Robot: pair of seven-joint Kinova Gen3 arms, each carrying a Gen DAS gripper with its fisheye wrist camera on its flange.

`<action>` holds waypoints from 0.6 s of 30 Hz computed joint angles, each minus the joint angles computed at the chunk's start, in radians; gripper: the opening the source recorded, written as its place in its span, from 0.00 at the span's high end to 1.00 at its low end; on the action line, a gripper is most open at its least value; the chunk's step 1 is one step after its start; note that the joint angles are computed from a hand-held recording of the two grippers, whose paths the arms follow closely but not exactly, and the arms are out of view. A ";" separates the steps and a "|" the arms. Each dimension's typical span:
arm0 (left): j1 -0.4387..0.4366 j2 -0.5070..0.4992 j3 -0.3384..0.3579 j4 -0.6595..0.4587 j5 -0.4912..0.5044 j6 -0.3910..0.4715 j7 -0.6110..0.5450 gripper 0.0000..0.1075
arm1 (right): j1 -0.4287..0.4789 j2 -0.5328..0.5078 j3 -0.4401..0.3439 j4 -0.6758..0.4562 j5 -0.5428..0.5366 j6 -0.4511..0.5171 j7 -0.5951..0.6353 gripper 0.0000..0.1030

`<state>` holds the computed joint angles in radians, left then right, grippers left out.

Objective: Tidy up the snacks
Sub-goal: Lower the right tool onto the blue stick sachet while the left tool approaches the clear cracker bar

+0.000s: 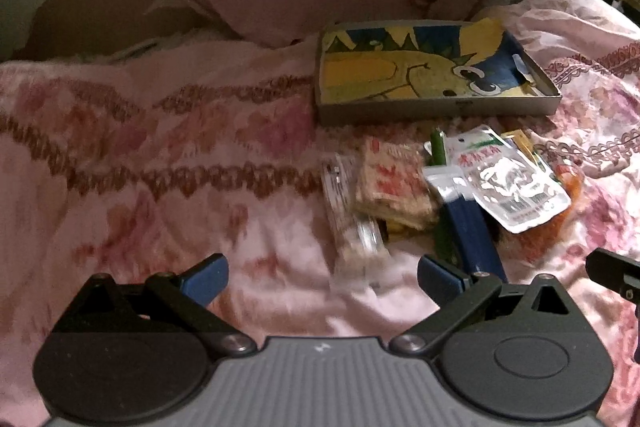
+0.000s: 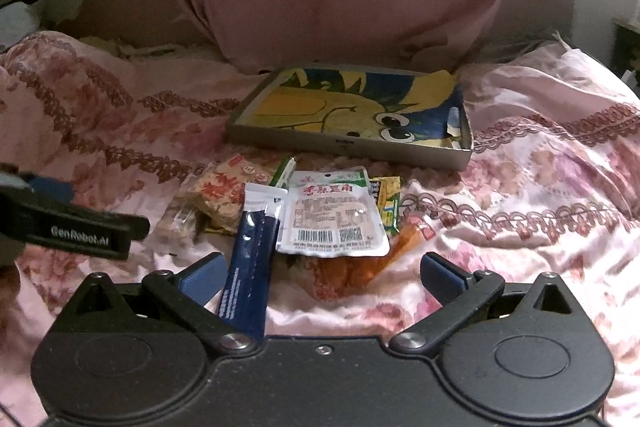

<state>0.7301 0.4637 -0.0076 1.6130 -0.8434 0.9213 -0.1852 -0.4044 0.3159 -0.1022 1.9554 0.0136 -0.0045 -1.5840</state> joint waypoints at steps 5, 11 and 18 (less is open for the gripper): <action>-0.081 0.022 0.004 -0.051 0.050 -0.045 -0.127 0.05 | 0.052 0.063 -0.056 -0.076 0.001 0.030 0.006 0.01; -0.140 0.051 -0.014 -0.096 0.127 -0.116 -0.266 0.05 | 0.097 0.126 -0.124 -0.150 -0.012 0.070 0.018 0.01; -0.155 0.097 -0.046 -0.134 0.191 -0.173 -0.370 0.05 | 0.076 0.162 -0.121 -0.196 -0.025 0.112 0.035 0.01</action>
<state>0.5748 0.5603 -0.0532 1.4789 -0.6520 0.7478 -0.5554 -0.3289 0.4782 -0.2235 1.7596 -0.0111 0.1071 -1.5488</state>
